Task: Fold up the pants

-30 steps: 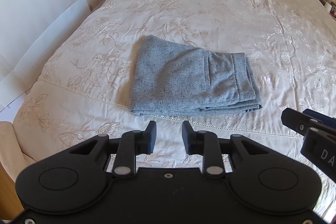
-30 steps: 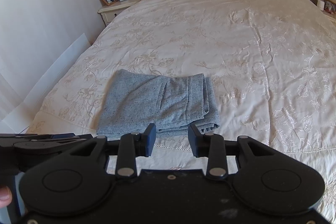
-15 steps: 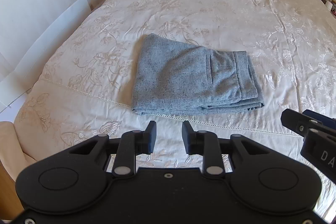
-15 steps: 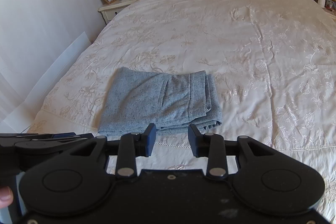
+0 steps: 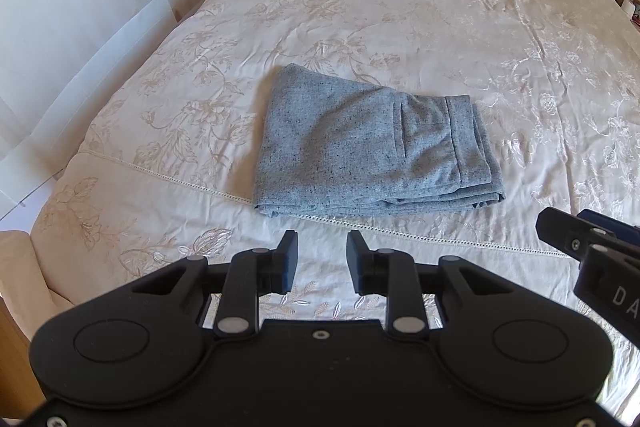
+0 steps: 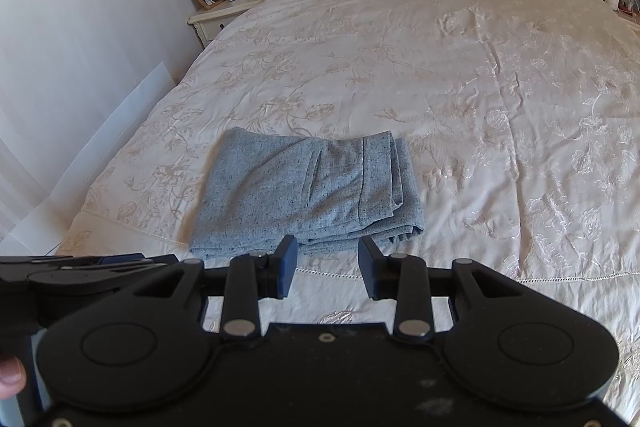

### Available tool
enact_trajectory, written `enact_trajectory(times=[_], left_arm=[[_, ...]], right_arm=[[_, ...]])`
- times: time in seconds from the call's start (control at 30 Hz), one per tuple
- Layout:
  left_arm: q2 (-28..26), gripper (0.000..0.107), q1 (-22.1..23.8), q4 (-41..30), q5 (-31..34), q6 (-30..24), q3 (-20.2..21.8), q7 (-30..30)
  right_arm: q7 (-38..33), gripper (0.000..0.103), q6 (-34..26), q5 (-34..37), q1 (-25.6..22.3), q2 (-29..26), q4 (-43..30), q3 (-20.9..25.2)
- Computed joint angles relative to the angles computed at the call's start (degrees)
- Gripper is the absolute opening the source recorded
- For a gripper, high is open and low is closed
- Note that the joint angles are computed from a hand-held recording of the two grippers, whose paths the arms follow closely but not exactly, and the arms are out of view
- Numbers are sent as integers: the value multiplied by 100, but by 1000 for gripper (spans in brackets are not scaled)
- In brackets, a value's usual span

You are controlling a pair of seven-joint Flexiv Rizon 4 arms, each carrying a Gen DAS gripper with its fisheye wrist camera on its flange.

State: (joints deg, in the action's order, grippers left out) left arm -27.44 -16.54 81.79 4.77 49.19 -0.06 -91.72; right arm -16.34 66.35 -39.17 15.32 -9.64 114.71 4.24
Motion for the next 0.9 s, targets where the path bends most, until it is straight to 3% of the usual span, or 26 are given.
enact_trajectory(times=[0.9], left_arm=[[129, 38, -113, 89, 120, 7, -9, -135]], right_arm=[[18, 36, 328, -96, -150, 196, 272, 15]])
